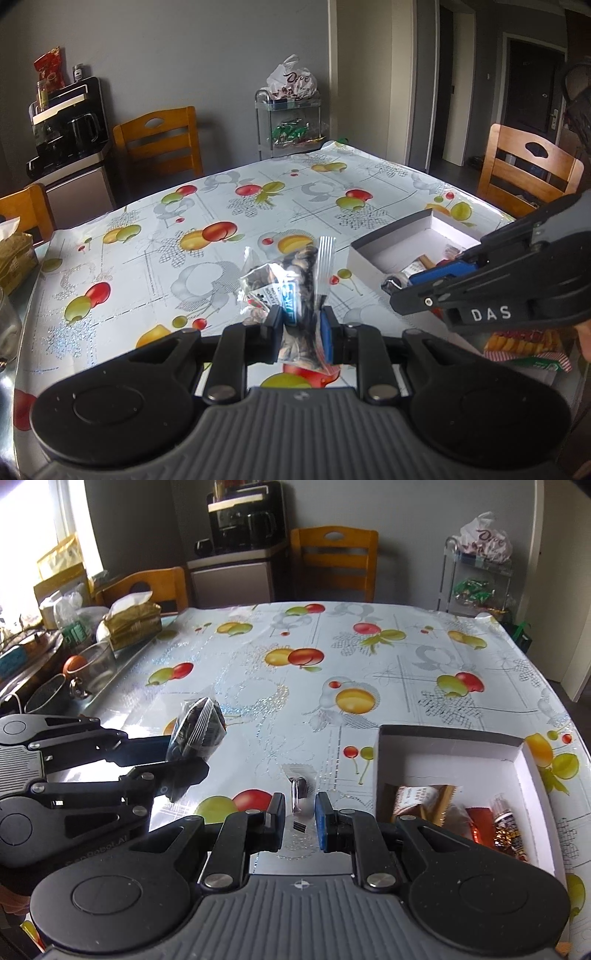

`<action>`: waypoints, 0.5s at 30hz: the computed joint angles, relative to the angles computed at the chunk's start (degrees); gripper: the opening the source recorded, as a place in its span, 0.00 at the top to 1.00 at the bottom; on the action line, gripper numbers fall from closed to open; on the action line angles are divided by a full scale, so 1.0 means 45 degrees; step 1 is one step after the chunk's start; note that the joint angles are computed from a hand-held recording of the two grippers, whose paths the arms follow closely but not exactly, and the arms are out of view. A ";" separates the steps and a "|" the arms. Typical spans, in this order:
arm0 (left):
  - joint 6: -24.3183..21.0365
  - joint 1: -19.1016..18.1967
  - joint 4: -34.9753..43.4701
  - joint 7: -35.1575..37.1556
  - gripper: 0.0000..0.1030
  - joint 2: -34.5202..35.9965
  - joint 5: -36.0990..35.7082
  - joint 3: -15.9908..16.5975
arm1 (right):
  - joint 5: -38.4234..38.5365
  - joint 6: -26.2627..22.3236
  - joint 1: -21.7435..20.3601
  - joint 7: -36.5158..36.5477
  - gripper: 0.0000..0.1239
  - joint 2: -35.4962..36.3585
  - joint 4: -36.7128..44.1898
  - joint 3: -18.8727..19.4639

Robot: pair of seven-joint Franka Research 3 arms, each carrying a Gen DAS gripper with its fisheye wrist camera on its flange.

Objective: Organize snacks
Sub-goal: 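Carry the white candy and peanut bag over the white box with both tools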

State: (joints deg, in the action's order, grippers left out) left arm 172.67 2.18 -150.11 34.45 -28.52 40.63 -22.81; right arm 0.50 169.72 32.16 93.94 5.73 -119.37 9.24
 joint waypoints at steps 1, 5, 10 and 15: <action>0.0027 0.0002 0.0048 0.0001 0.83 0.0040 0.0023 -0.0027 | -0.0094 0.0040 0.0012 0.0118 0.85 -0.0063 -0.0065 -0.0053; 0.0147 0.0028 0.0326 -0.0008 0.83 0.0313 0.0125 -0.0136 | -0.0388 0.0170 -0.0052 0.0517 0.85 -0.0318 -0.0334 -0.0152; 0.0314 0.0162 0.0859 -0.0167 0.83 0.0825 0.0431 -0.0420 | -0.0796 0.0347 -0.0284 0.1041 0.85 -0.0712 -0.0714 -0.0188; 0.0481 0.0268 0.1489 -0.0473 0.83 0.1452 0.0914 -0.0666 | -0.1188 0.0466 -0.0640 0.1514 0.85 -0.1024 -0.0973 -0.0171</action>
